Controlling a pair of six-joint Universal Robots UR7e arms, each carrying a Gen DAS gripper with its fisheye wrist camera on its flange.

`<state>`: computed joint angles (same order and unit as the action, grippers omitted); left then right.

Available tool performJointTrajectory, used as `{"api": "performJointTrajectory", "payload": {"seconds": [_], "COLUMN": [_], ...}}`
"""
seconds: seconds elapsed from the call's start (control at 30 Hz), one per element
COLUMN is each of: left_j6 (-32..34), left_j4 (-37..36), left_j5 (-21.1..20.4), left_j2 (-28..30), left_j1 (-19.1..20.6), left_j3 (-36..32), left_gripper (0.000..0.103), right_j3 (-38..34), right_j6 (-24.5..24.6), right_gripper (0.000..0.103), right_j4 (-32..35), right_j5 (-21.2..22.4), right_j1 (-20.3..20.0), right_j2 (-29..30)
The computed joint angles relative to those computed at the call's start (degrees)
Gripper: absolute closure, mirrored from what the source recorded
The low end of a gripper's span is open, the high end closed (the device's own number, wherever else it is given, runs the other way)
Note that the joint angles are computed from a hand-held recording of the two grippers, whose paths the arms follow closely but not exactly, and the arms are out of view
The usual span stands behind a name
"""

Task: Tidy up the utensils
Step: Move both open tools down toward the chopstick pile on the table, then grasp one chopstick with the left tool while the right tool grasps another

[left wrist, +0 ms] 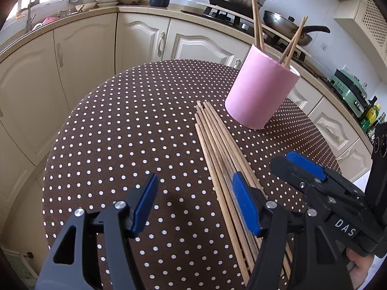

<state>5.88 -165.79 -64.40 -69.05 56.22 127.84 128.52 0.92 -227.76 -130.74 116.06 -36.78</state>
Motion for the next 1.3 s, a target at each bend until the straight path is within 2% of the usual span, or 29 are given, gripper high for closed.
{"api": "performJointTrajectory", "payload": {"seconds": [0.27, 0.37, 0.67, 0.77, 0.93, 1.03, 1.13, 1.3], "left_j6": [1.39, 2.17, -1.65, 0.13, -2.33, -1.06, -0.35, 0.65], "left_j4": [1.4, 0.12, 3.45, 2.11, 6.36, 6.14, 6.45, 6.55], "left_j5": [6.27, 10.96, 13.25, 15.25, 14.93, 14.48, 13.89, 13.61], "left_j2": [1.74, 2.72, 2.5, 3.81, 3.82, 3.65, 3.57, 3.22], "left_j1": [-2.82, -4.72, -5.36, -5.84, -5.51, -5.39, -5.21, -4.74], "left_j3": [0.81, 1.99, 1.41, 1.34, -0.53, -0.53, -0.87, -1.19], "left_gripper": [0.04, 0.039, 0.039, 0.039, 0.04, 0.047, 0.058, 0.087], "right_j3": [0.67, 0.73, 1.04, 0.97, 0.85, 0.75, 0.3, -0.7], "right_j6": [0.38, 0.44, 1.03, 1.56, 2.18, 2.1, 2.17, 3.17], "right_gripper": [0.05, 0.05, 0.048, 0.048, 0.048, 0.048, 0.048, 0.048], "right_j4": [0.14, 0.06, 1.13, 2.12, 3.52, 4.47, 6.11, 10.27], "right_j5": [0.89, 0.91, 1.07, 1.2, 2.05, 2.53, 2.19, 1.63], "right_j1": [-0.93, -0.96, -1.29, -1.37, -2.11, -2.49, -2.42, -2.1], "right_j2": [-0.92, -0.95, -1.48, -1.65, -2.12, -2.42, -2.58, -3.02]}}
